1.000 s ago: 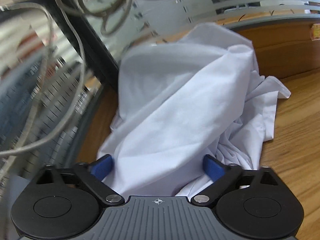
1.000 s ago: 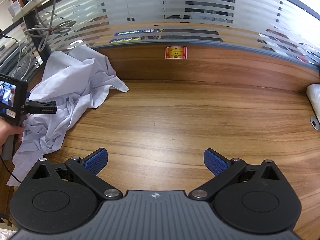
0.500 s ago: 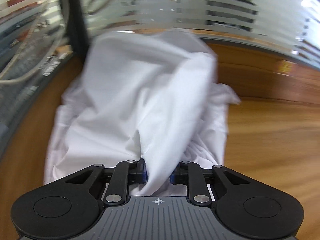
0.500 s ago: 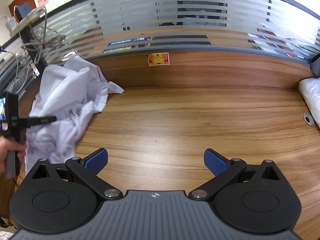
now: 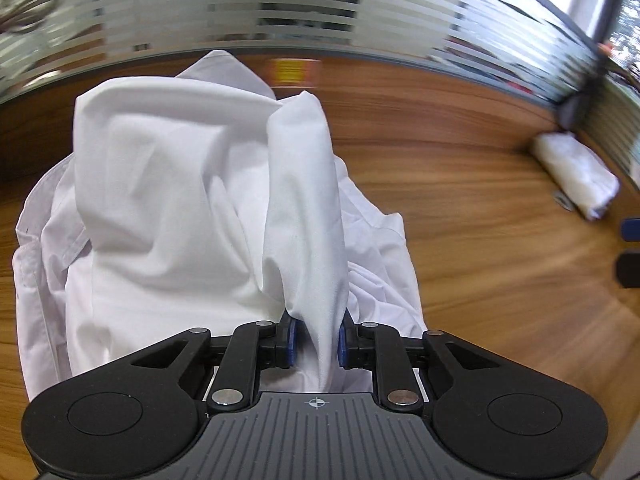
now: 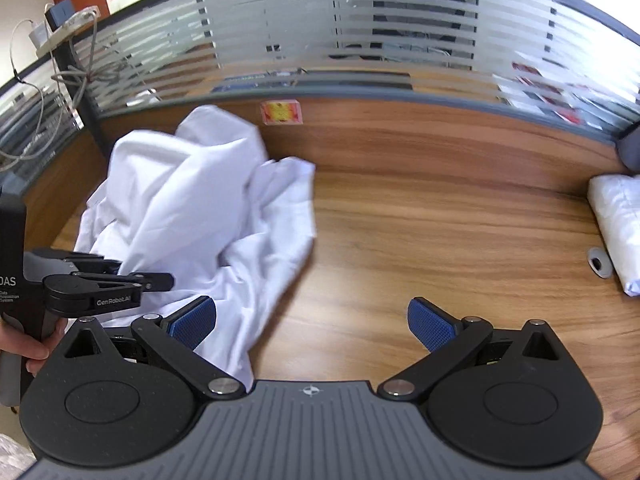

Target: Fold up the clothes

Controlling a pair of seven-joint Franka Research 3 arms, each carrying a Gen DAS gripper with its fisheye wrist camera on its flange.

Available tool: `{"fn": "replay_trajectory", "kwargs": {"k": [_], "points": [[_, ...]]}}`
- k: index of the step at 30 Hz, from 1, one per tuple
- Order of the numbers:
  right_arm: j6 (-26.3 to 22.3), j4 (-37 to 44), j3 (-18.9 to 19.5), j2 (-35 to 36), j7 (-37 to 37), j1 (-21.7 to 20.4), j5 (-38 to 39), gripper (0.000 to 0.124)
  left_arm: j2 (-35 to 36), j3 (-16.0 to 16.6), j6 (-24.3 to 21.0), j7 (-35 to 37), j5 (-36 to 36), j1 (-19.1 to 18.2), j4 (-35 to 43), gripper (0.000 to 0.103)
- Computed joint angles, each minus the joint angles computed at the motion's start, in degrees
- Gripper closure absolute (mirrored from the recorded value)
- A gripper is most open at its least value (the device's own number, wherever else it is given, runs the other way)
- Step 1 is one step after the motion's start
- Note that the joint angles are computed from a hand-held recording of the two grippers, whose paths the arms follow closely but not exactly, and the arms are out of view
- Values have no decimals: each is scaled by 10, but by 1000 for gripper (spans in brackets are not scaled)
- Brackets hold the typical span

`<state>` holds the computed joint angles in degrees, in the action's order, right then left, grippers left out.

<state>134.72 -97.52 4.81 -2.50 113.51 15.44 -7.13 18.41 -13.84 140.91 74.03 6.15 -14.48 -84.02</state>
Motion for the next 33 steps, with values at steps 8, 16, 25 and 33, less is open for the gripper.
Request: {"fn": "replay_trajectory", "kwargs": {"k": [8, 16, 25, 33], "points": [[7, -117, -24, -88, -87, -41, 57, 21, 42, -28, 4, -1, -2, -55, 48, 81], [22, -156, -41, -102, -160, -77, 111, 21, 59, -22, -10, -20, 2, -79, 92, 54], [41, -124, -44, -31, -227, -78, 176, 21, 0, 24, -20, -162, 79, -69, 36, 42], [42, -61, -43, 54, -215, -68, 181, 32, 5, 45, -74, -258, 168, -54, 36, 40]]}}
